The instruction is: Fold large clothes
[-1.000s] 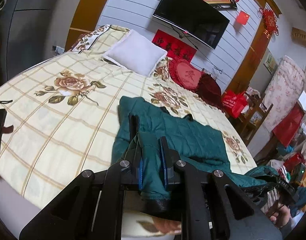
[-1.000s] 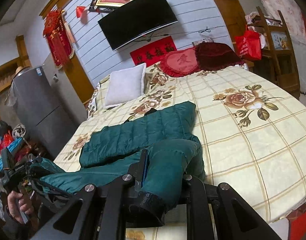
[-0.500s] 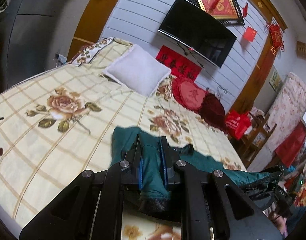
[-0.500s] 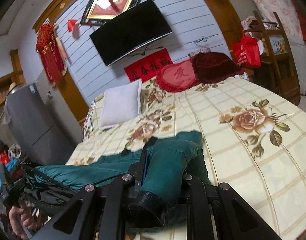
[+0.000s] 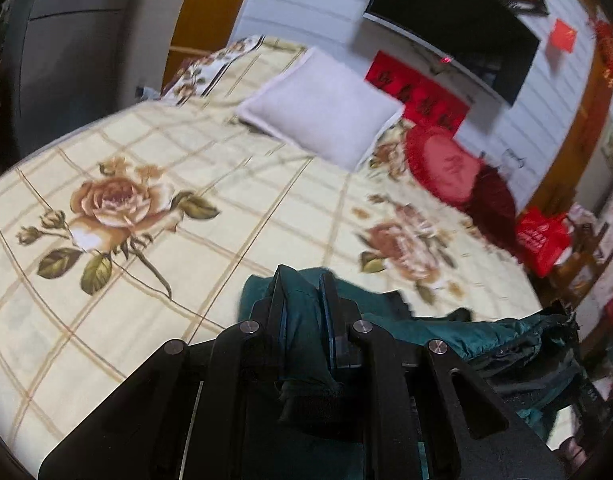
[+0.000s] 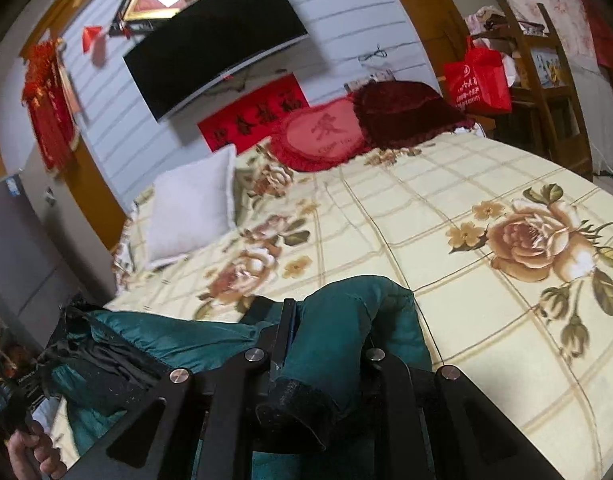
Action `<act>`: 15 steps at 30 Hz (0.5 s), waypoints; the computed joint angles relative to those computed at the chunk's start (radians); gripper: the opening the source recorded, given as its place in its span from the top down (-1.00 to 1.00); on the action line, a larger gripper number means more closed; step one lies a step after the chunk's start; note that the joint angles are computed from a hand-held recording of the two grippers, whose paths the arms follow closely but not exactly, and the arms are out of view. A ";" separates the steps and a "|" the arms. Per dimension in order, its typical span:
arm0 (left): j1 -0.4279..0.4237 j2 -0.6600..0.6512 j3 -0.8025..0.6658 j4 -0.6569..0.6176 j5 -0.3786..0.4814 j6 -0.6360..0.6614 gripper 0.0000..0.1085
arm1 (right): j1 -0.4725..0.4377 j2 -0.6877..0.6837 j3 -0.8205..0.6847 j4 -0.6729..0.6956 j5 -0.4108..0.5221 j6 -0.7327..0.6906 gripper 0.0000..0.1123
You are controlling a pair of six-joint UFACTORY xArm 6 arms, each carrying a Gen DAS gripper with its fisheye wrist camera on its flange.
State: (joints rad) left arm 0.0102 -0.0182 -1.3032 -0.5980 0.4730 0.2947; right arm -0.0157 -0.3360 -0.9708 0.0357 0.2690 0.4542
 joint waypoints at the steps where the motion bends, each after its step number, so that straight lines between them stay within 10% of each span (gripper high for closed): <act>1: -0.005 0.015 -0.001 -0.003 -0.013 0.000 0.76 | 0.000 0.026 -0.001 0.016 -0.022 -0.014 0.73; 9: -0.050 0.114 -0.049 -0.043 -0.108 0.030 0.75 | -0.017 0.138 -0.057 0.067 -0.048 -0.050 0.73; 15: -0.038 0.181 -0.112 -0.008 -0.017 -0.023 0.66 | -0.018 0.185 -0.089 0.191 0.009 -0.144 0.60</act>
